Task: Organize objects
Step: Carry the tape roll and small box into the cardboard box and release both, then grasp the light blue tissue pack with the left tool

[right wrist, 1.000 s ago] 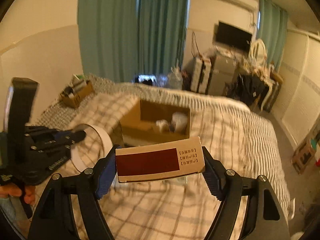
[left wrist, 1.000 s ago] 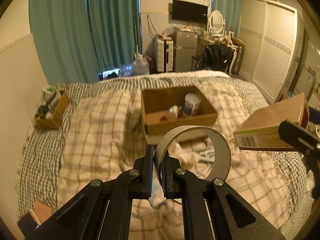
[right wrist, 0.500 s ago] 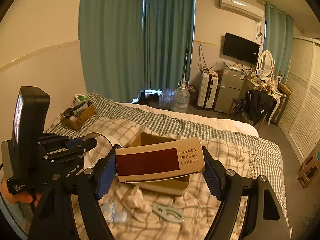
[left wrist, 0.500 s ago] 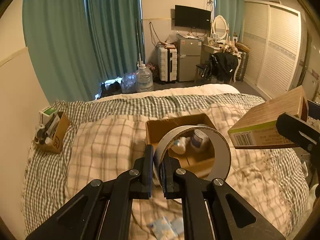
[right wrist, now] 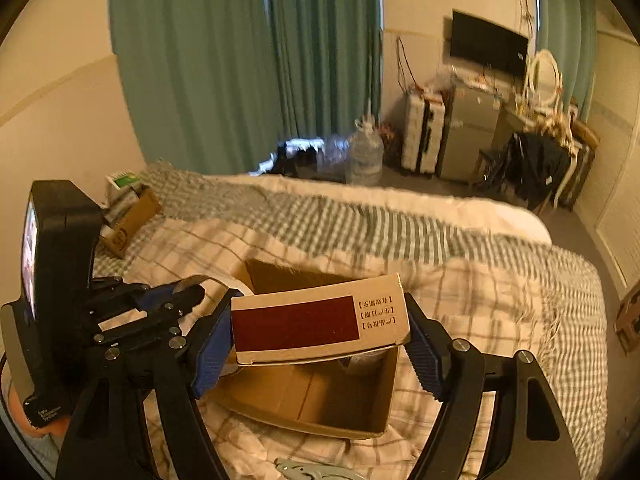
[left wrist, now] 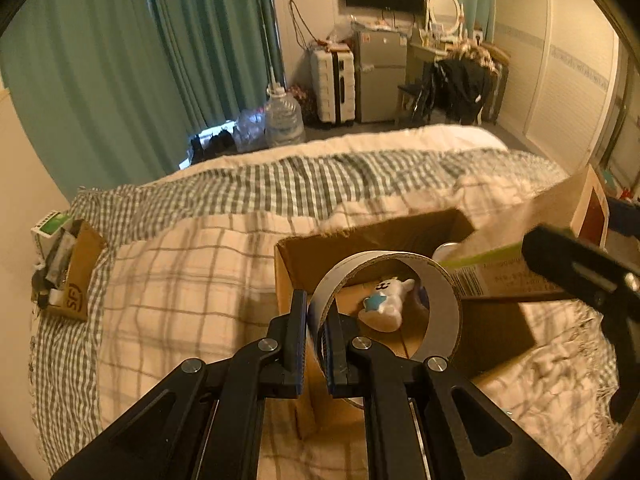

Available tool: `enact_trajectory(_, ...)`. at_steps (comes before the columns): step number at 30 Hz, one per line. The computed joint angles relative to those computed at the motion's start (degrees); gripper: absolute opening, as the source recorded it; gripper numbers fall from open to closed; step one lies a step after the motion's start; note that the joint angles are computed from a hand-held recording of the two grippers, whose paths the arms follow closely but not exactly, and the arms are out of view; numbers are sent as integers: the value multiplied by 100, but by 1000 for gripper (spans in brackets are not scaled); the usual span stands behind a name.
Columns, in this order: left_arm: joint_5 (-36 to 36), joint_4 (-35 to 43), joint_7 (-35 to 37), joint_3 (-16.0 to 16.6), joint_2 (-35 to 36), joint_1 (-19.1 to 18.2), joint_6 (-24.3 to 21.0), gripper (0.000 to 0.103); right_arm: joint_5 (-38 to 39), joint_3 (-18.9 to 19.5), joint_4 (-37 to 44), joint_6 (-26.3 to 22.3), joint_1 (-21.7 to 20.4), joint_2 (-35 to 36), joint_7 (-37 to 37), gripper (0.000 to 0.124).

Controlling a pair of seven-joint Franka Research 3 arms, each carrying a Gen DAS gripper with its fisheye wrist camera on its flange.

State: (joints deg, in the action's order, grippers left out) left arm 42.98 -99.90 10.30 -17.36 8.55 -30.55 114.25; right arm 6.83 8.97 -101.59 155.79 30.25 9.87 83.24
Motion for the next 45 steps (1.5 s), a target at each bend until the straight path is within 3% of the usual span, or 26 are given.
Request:
enact_trajectory(9,-218,-160,133,91,289,89,545,7,333,-29,-160,-282,-121,228,-184,76)
enact_trajectory(12,-301,-192,182,91,274,92,710,18,378,-36,-252,-256,-137,151,-85,77)
enact_trajectory(13,-371,-206,209,87,252,101,753,34,422,-26,-271,-268,-155,116,-97,81)
enact_trajectory(14,-453,-177,236,77,247,98,724,61,417,-35,-273,-252,-163,98,-81,86)
enact_trajectory(15,-491,-128,235,66,242,74,636,74,223,-95,-325,-181,-115,21,83,95)
enact_trajectory(16,-442,-96,197,61,224,34,566,85,88,-123,-411,-103,-95,-74,179,96)
enact_trajectory(18,-289,-101,148,29,110,-42,525,85,-39,-126,-539,-67,-107,-276,282,96)
enact_trajectory(20,-328,-34,194,-25,37,-83,413,92,-73,-111,-637,-93,-158,-478,344,96)
enact_trajectory(36,337,290,-977,-753,-737,-885,-1569,103,-143,210,-2630,19,-671,-3328,417,103)
enact_trajectory(45,221,-229,-1917,-1056,-935,-1165,-1852,103,-69,506,-3979,281,-760,-4438,228,103)
